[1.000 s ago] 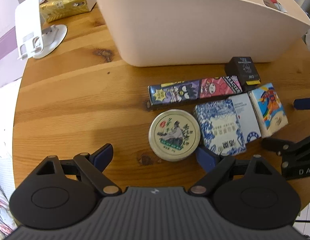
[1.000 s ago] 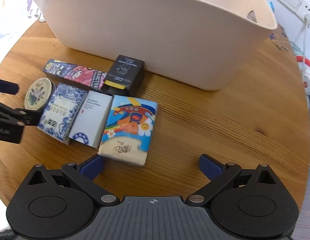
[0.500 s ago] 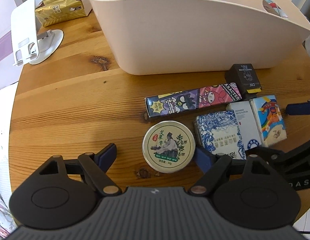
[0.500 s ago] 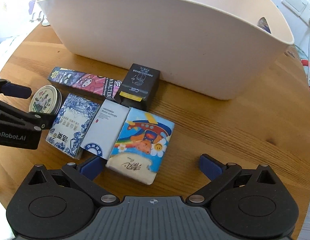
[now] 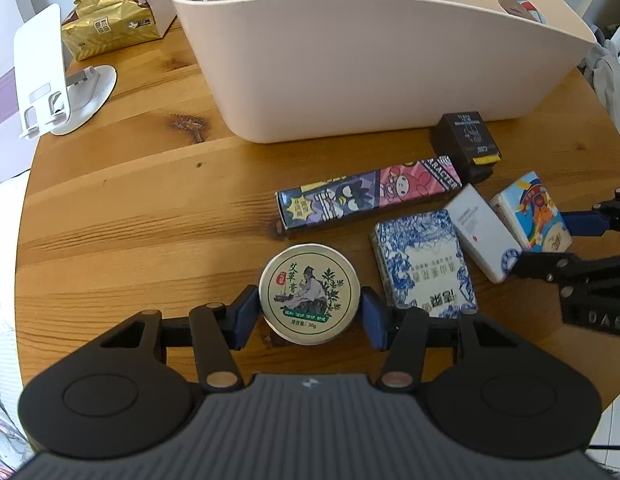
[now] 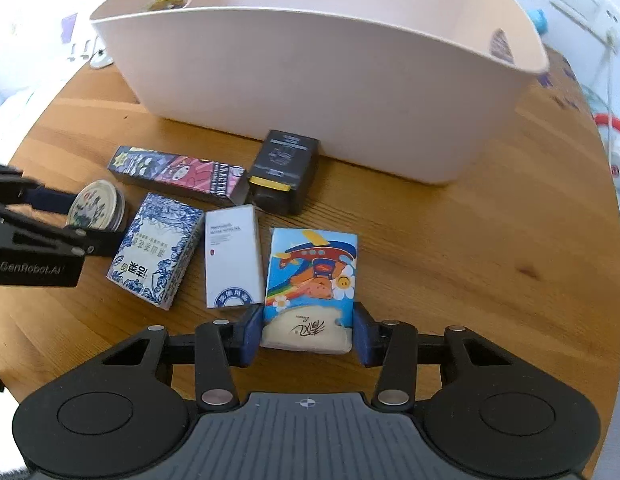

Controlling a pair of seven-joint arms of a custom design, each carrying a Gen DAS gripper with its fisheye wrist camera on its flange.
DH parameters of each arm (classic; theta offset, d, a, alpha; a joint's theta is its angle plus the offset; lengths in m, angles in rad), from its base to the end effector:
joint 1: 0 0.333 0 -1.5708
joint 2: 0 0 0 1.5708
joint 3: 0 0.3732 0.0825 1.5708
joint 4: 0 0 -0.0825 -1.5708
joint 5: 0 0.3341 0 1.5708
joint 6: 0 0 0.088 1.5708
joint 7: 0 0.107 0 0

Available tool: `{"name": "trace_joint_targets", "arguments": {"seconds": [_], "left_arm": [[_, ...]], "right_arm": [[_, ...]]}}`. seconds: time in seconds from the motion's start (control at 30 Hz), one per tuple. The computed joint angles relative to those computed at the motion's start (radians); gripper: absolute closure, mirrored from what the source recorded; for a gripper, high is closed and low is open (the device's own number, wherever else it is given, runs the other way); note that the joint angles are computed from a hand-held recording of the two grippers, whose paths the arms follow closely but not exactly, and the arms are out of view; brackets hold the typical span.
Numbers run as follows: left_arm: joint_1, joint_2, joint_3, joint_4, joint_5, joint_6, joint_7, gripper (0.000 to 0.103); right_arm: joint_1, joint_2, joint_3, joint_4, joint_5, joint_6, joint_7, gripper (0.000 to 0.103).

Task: Organize objects
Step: 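Grasp the round tin with the left tool while the right tool grasps the tissue pack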

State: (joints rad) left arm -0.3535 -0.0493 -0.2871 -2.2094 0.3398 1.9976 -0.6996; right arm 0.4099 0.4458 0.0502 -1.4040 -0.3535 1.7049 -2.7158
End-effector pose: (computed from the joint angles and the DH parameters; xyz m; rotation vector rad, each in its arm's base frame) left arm 0.3793 -0.2597 0.4751 -2.7909 0.1496 -0.0908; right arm 0.6020 0.2541 0.5080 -0.1605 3.0785 -0.5517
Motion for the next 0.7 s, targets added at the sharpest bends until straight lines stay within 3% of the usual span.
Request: {"name": "trace_joint_targets", "arguments": {"seconds": [0.2, 0.33, 0.7], "left_arm": [[-0.018, 0.004, -0.015, 0.033, 0.004, -0.045, -0.032, 0.047], [-0.033, 0.009, -0.024, 0.071, 0.015, -0.1, -0.027, 0.047], [-0.07, -0.001, -0.046, 0.234, 0.105, -0.379, -0.01, 0.047]], "right_arm": [[0.013, -0.012, -0.001, 0.0, -0.001, -0.026, 0.044, 0.06], [0.036, -0.007, -0.001, 0.051, -0.017, -0.096, 0.077, 0.06], [0.105, -0.024, -0.013, 0.189, -0.146, -0.345, 0.058, 0.06]]}}
